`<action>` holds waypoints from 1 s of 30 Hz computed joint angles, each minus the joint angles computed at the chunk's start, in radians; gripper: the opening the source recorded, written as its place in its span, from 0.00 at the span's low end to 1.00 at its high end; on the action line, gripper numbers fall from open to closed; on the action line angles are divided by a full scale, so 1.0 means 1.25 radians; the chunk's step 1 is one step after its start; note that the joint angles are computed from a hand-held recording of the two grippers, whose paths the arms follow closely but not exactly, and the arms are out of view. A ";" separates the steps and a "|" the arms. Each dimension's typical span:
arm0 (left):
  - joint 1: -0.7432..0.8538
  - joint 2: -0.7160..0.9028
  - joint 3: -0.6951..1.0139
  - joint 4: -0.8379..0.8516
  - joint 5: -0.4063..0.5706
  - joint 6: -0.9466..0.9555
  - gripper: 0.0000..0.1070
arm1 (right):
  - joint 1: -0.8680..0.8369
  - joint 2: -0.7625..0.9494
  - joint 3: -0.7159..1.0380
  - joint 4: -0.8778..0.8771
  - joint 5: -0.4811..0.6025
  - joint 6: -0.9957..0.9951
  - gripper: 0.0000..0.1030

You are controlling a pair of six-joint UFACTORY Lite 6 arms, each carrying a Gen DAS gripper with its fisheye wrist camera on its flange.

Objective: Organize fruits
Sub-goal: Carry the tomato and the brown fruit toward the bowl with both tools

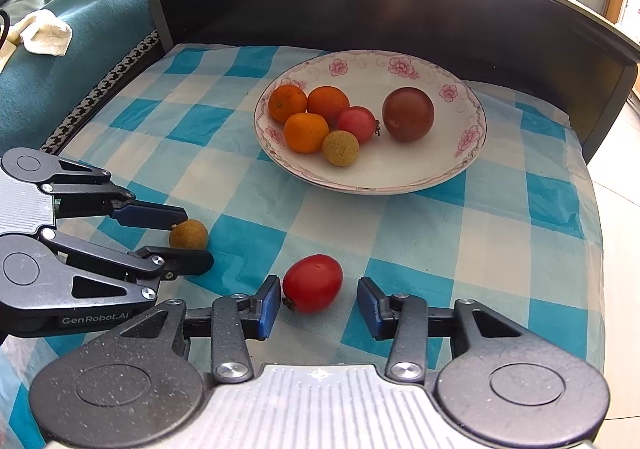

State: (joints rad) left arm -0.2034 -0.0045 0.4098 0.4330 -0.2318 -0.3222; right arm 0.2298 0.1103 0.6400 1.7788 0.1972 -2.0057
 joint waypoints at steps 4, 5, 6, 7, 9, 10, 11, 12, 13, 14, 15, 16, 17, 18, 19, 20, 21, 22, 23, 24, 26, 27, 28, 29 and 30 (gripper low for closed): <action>-0.012 -0.004 0.001 -0.039 0.011 0.027 0.40 | 0.001 -0.002 -0.003 0.018 0.001 -0.020 0.36; -0.015 -0.004 0.002 -0.054 0.013 0.037 0.40 | 0.003 -0.003 -0.003 0.027 -0.001 -0.029 0.35; -0.017 -0.005 0.001 -0.063 0.015 0.041 0.40 | 0.005 -0.002 -0.003 0.030 -0.004 -0.034 0.34; -0.019 -0.005 0.002 -0.068 0.016 0.044 0.40 | 0.007 -0.003 -0.005 0.030 -0.006 -0.037 0.32; -0.019 -0.004 0.005 -0.063 0.019 0.036 0.39 | 0.010 -0.007 -0.009 0.047 -0.003 -0.060 0.25; -0.019 -0.003 0.006 -0.057 0.021 0.024 0.38 | 0.014 -0.007 -0.008 0.046 -0.006 -0.058 0.25; -0.019 -0.003 0.008 -0.050 0.023 0.016 0.37 | 0.022 -0.008 -0.009 0.068 -0.016 -0.080 0.25; -0.024 -0.004 0.009 -0.075 0.027 0.042 0.34 | 0.027 -0.008 -0.009 0.083 -0.022 -0.097 0.24; -0.028 -0.003 0.011 -0.085 0.031 0.055 0.34 | 0.029 -0.008 -0.008 0.083 -0.023 -0.097 0.24; -0.029 -0.003 0.013 -0.084 0.033 0.052 0.34 | 0.029 -0.007 -0.007 0.077 -0.024 -0.089 0.24; -0.028 -0.003 0.013 -0.070 0.033 0.038 0.34 | 0.028 -0.006 -0.004 0.058 -0.024 -0.069 0.24; -0.029 -0.003 0.013 -0.066 0.032 0.034 0.34 | 0.027 -0.005 -0.002 0.041 -0.025 -0.052 0.24; -0.032 -0.004 0.013 -0.061 0.033 0.031 0.34 | 0.028 -0.006 -0.002 0.035 -0.026 -0.045 0.24; -0.035 -0.005 0.013 -0.060 0.034 0.030 0.34 | 0.028 -0.006 -0.001 0.034 -0.027 -0.046 0.24; -0.039 -0.008 0.014 -0.062 0.036 0.031 0.34 | 0.029 -0.007 -0.002 0.034 -0.028 -0.045 0.24; -0.044 -0.009 0.016 -0.071 0.039 0.039 0.34 | 0.029 -0.010 -0.003 0.023 -0.026 -0.033 0.24; -0.048 -0.011 0.017 -0.086 0.041 0.053 0.34 | 0.029 -0.014 -0.004 0.005 -0.023 -0.015 0.24; -0.050 -0.013 0.019 -0.090 0.043 0.055 0.34 | 0.032 -0.020 -0.006 0.002 -0.023 -0.010 0.24; -0.053 -0.015 0.021 -0.089 0.046 0.050 0.34 | 0.034 -0.026 -0.009 0.000 -0.024 -0.006 0.24; -0.055 -0.018 0.022 -0.092 0.048 0.050 0.34 | 0.035 -0.033 -0.012 -0.011 -0.021 0.007 0.24; -0.058 -0.021 0.025 -0.107 0.051 0.061 0.34 | 0.040 -0.045 -0.015 -0.031 -0.021 0.031 0.24; -0.059 -0.022 0.026 -0.108 0.052 0.061 0.34 | 0.044 -0.051 -0.017 -0.040 -0.023 0.043 0.24; -0.060 -0.022 0.029 -0.106 0.053 0.058 0.34 | 0.044 -0.056 -0.018 -0.052 -0.021 0.058 0.24; -0.060 -0.022 0.030 -0.111 0.054 0.062 0.34 | 0.044 -0.061 -0.019 -0.066 -0.019 0.074 0.24; -0.061 -0.023 0.031 -0.115 0.055 0.065 0.34 | 0.044 -0.064 -0.020 -0.069 -0.017 0.079 0.24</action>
State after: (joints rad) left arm -0.2796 -0.0329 0.4491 0.2895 -0.1631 -0.2403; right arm 0.2851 0.0299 0.6146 1.6931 0.1756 -1.9074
